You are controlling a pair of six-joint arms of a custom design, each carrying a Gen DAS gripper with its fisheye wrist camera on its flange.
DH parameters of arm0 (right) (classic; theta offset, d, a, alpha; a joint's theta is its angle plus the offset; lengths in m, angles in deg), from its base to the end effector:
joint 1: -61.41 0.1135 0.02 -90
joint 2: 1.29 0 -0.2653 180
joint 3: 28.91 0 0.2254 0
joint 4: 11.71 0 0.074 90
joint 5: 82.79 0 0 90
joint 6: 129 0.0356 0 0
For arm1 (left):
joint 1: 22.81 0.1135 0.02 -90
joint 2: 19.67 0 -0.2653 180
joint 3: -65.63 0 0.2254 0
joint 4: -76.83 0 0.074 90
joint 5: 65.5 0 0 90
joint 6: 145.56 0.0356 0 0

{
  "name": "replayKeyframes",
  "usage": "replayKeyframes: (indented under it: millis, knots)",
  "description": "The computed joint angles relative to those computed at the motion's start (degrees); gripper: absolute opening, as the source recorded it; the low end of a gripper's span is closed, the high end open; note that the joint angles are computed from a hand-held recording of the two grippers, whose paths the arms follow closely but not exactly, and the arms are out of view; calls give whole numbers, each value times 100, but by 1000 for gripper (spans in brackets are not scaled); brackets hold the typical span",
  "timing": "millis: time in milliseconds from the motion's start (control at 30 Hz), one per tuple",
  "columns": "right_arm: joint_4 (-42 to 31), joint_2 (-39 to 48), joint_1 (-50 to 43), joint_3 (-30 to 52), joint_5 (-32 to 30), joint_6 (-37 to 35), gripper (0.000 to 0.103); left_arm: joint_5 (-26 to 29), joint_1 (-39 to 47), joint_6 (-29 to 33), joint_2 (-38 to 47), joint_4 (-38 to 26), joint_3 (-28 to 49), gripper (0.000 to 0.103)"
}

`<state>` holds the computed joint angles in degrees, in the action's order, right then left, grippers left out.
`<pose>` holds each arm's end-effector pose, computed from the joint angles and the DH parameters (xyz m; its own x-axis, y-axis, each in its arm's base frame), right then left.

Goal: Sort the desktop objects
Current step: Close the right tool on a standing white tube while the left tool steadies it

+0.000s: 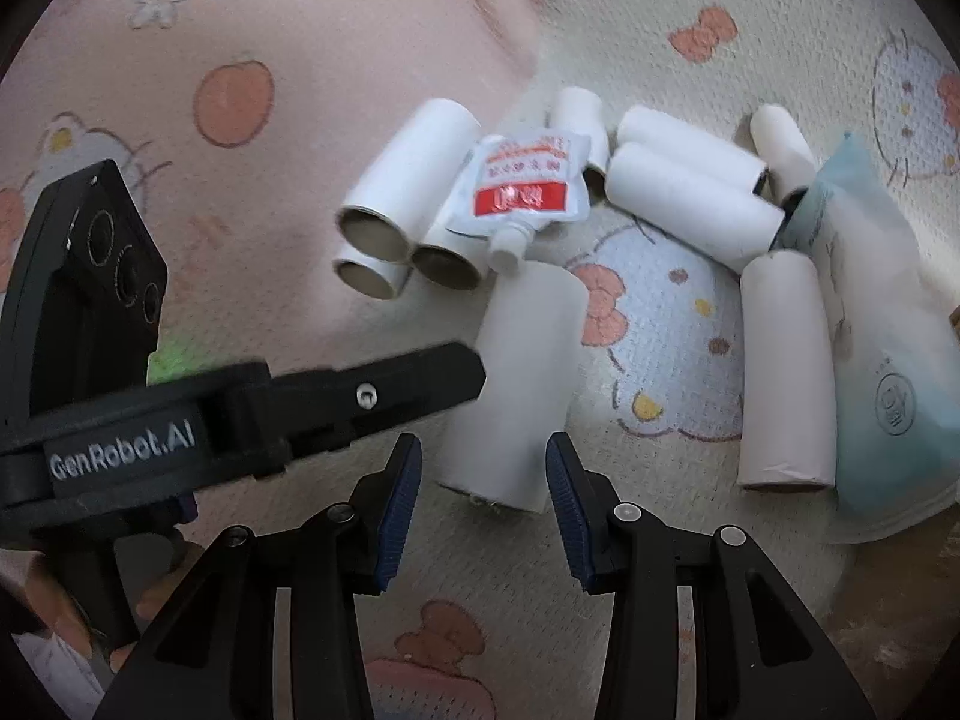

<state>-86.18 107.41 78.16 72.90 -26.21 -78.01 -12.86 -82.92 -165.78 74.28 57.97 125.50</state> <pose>0.3241 0.1180 0.2352 -0.5343 -0.7095 -0.4595 -0.8444 0.4232 0.3286 0.1616 -0.2377 0.1702 -0.3382 -0.9083 -0.2461 -0.5484 0.4027 -0.7329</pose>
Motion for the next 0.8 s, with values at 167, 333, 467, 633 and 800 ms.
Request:
replayKeyframes:
  millis: [167, 333, 467, 633, 800]
  knots:
    - [-221, 359, 20, 304, 13, 395, 44, 394, 378, 342, 62, 1026, -409, 46]
    - [-168, 538, 102, 388, 43, 474, 44, 577, 461, 285, 249, 1348, -519, 45]
    - [-139, 655, 153, 434, 65, 576, 44, 485, 385, 144, 442, 1885, -680, 45]
    - [76, 541, 181, 268, 87, 486, 44, 448, 390, 191, 459, 1777, -590, 45]
    - [4, 496, 175, 297, 105, 439, 44, 389, 354, 273, 407, 1598, -457, 44]
